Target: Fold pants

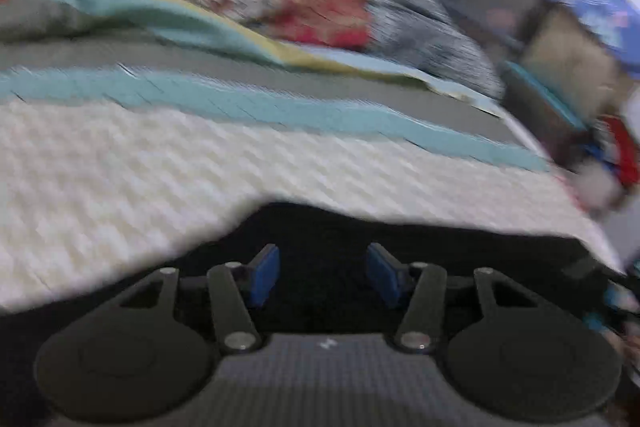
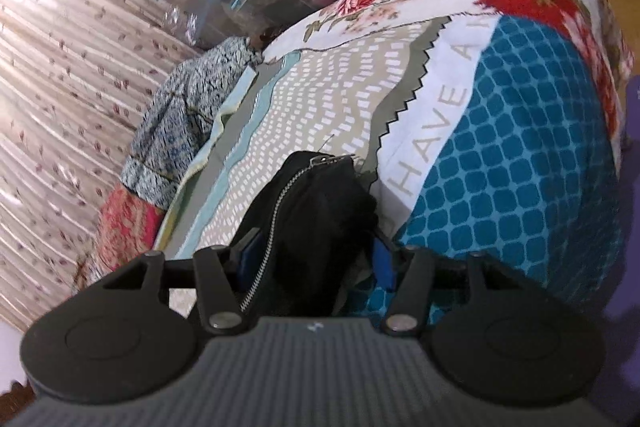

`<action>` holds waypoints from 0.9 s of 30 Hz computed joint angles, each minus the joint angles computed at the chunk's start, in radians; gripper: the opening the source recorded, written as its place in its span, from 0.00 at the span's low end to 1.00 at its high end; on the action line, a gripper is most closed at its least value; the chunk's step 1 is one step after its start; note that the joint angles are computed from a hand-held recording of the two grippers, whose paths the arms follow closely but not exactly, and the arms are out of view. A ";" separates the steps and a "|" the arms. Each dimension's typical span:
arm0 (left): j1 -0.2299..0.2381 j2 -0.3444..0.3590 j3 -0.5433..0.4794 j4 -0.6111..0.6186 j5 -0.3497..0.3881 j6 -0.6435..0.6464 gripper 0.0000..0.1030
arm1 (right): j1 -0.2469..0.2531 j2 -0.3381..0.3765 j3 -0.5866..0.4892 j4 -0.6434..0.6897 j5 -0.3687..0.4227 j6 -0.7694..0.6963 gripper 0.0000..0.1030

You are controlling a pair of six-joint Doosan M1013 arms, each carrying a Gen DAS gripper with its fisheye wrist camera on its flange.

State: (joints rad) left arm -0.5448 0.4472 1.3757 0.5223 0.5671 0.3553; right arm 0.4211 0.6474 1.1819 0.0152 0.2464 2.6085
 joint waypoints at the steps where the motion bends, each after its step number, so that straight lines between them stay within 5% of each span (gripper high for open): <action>1: -0.002 -0.003 0.014 -0.083 -0.036 0.069 0.46 | 0.002 -0.001 0.004 -0.026 -0.008 0.026 0.55; 4: -0.014 0.019 0.006 -0.236 0.007 0.215 0.46 | 0.002 0.004 -0.008 0.046 0.011 -0.066 0.29; 7: -0.021 0.044 0.003 -0.242 0.053 0.182 0.41 | 0.003 0.003 -0.018 0.081 0.023 -0.100 0.19; 11: -0.013 0.040 -0.017 -0.282 0.067 0.172 0.41 | 0.019 -0.012 -0.042 0.145 0.024 -0.305 0.18; 17: 0.001 0.042 -0.038 -0.381 -0.081 0.204 0.41 | 0.088 -0.014 -0.116 0.206 0.090 -0.758 0.18; 20: -0.001 0.086 -0.118 -0.498 -0.081 0.318 0.54 | 0.139 0.003 -0.155 0.100 0.166 -0.877 0.18; 24: 0.014 0.182 -0.247 -0.905 -0.049 0.652 0.94 | 0.191 0.045 -0.199 0.026 0.278 -0.989 0.18; 27: 0.014 0.246 -0.327 -0.910 0.031 0.567 0.94 | 0.236 0.070 -0.220 -0.171 0.339 -1.031 0.19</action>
